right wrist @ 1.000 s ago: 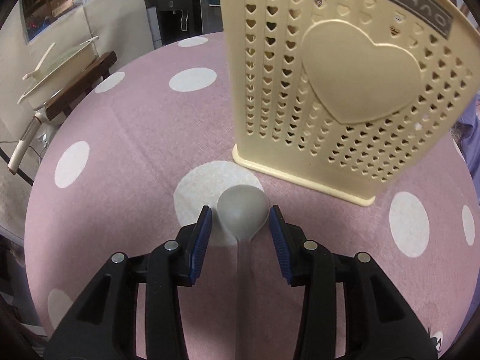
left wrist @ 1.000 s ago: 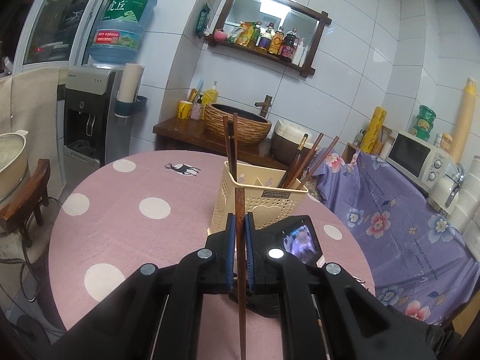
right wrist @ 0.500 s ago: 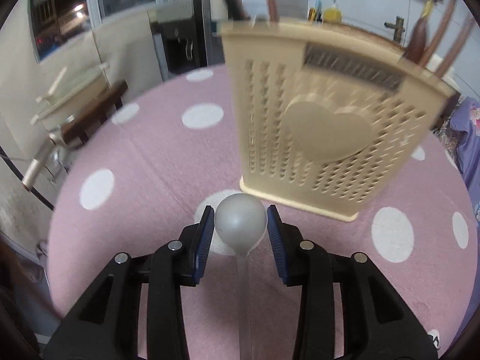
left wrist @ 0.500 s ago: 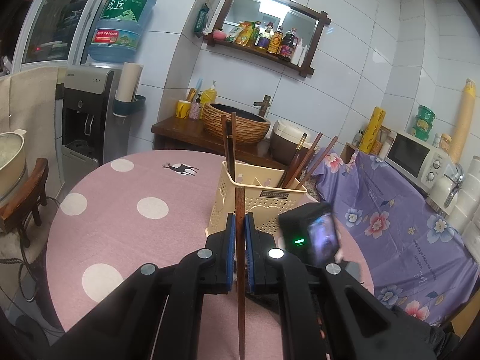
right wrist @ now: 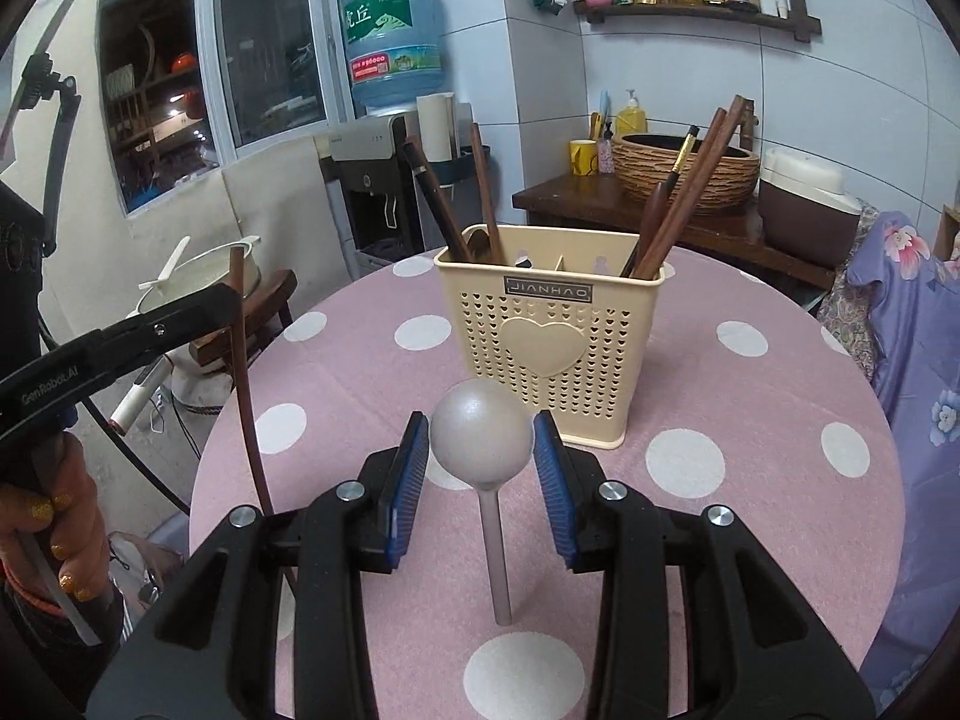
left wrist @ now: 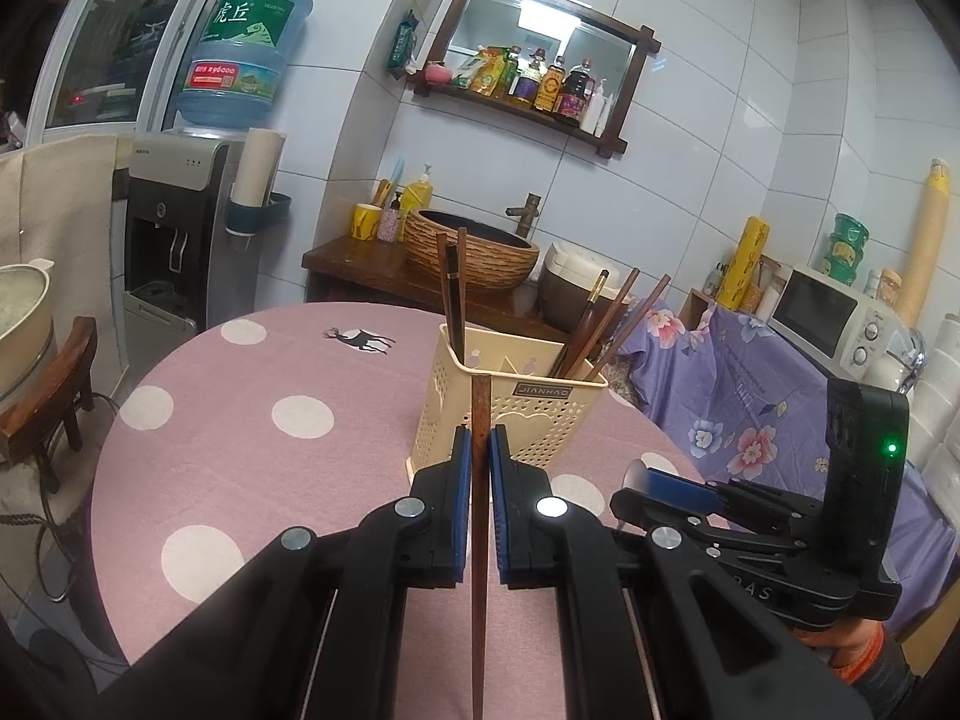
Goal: Organize utensils
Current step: 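Lift the chopstick and spoon upright and carry both over the beige holder, then lower the chopstick and spoon into the holder and open both tools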
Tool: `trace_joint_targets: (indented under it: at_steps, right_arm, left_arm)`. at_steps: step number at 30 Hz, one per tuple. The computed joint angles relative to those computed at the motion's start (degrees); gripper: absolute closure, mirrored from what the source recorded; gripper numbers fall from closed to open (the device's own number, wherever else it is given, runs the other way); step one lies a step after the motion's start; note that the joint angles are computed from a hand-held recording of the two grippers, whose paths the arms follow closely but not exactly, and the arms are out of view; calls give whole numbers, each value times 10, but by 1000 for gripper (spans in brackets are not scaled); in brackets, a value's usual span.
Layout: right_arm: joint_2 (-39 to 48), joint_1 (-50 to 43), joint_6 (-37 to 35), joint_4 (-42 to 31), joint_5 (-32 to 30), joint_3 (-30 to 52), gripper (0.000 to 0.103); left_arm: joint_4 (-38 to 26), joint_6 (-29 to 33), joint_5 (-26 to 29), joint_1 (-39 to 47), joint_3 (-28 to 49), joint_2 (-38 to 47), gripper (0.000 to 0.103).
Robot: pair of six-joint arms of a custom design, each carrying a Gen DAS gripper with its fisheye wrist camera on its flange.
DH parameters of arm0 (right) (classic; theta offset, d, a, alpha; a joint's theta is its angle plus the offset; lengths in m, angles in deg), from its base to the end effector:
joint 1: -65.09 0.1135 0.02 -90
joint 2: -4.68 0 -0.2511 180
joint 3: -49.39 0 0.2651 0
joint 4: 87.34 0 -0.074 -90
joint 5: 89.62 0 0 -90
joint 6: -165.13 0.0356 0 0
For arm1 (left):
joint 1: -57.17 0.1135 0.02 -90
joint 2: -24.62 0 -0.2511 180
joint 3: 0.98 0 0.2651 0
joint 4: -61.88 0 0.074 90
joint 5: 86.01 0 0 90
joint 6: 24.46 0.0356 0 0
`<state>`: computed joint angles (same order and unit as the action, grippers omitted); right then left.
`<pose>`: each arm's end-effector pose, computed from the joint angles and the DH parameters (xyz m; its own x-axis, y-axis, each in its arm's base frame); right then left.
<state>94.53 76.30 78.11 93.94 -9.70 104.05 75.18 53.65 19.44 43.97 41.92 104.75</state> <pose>0.3191 0.0696 0.1510 -0.5639 -0.0596 -0.8237 -0.3050 0.9419 0.1407 0.2773 -0.0748 0.1566 -0.4806 -0.0912 -0.8722 0.3660 0.8829 -0.2941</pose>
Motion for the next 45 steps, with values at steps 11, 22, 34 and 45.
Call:
trace_joint_targets:
  at_steps: [11,22,34,45]
  right_arm:
    - [-27,-13,28,37,-18,-31,66]
    - [-60,-31,48,6,-33,17,66]
    - [-10,-13,50,-15,70,211,66]
    - [138,-20,69,12,106,280,66]
  left_arm:
    - [-4,3,8,-1,7,-13,96]
    - [-53,2,40,-2,95,-8,96]
    - [-54,5,-104,-49,279,40,96]
    - [13,18,-179,-74,339,213,96]
